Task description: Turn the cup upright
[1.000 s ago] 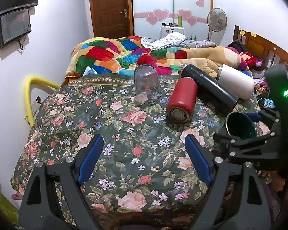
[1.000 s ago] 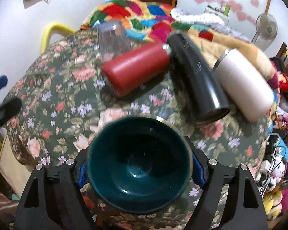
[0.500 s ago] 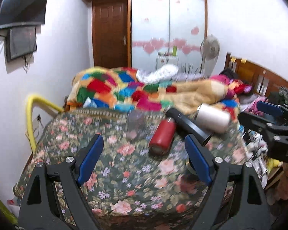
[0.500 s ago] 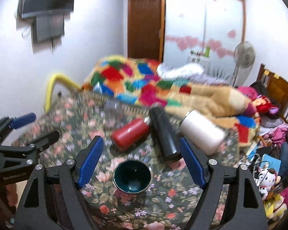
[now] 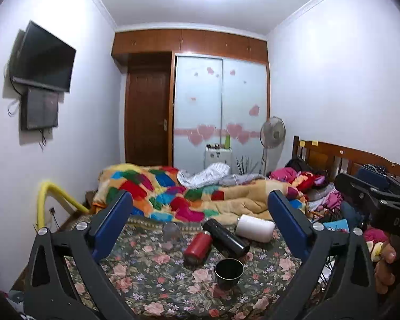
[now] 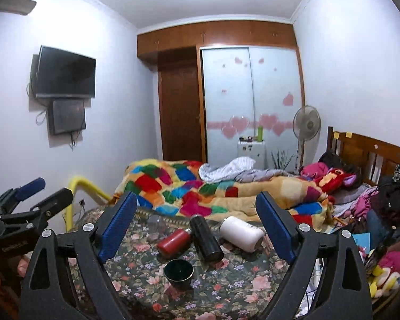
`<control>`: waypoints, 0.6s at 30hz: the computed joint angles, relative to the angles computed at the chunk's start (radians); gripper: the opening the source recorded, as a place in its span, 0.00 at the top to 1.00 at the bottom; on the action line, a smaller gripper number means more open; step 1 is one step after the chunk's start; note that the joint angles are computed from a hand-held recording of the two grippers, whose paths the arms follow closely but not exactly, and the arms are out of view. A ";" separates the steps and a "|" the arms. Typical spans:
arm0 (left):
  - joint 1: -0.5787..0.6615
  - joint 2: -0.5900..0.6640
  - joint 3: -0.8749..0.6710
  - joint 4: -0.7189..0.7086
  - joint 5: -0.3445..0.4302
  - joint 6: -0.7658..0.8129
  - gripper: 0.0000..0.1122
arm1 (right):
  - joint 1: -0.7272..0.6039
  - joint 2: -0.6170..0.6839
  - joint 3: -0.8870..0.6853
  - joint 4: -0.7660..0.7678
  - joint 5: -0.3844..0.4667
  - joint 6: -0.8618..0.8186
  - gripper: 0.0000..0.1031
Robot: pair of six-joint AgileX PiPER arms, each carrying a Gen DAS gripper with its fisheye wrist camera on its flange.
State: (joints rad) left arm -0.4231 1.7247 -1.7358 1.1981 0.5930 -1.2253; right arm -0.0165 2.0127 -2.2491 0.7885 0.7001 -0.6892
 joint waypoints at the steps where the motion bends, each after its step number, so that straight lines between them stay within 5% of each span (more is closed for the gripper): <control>1: -0.012 -0.009 0.010 0.022 0.016 -0.017 0.09 | -0.003 -0.024 0.046 0.037 -0.019 -0.037 0.09; 6: -0.050 -0.043 0.056 0.069 0.070 -0.080 0.08 | 0.000 -0.144 0.267 0.171 -0.143 -0.211 0.00; 18: -0.048 -0.038 0.065 0.049 0.080 -0.103 0.08 | -0.017 -0.200 0.364 0.211 -0.137 -0.287 0.00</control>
State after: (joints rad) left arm -0.4706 1.6863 -1.6707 1.2470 0.6728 -1.3281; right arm -0.0331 1.8125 -1.8846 1.0000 0.5632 -0.9762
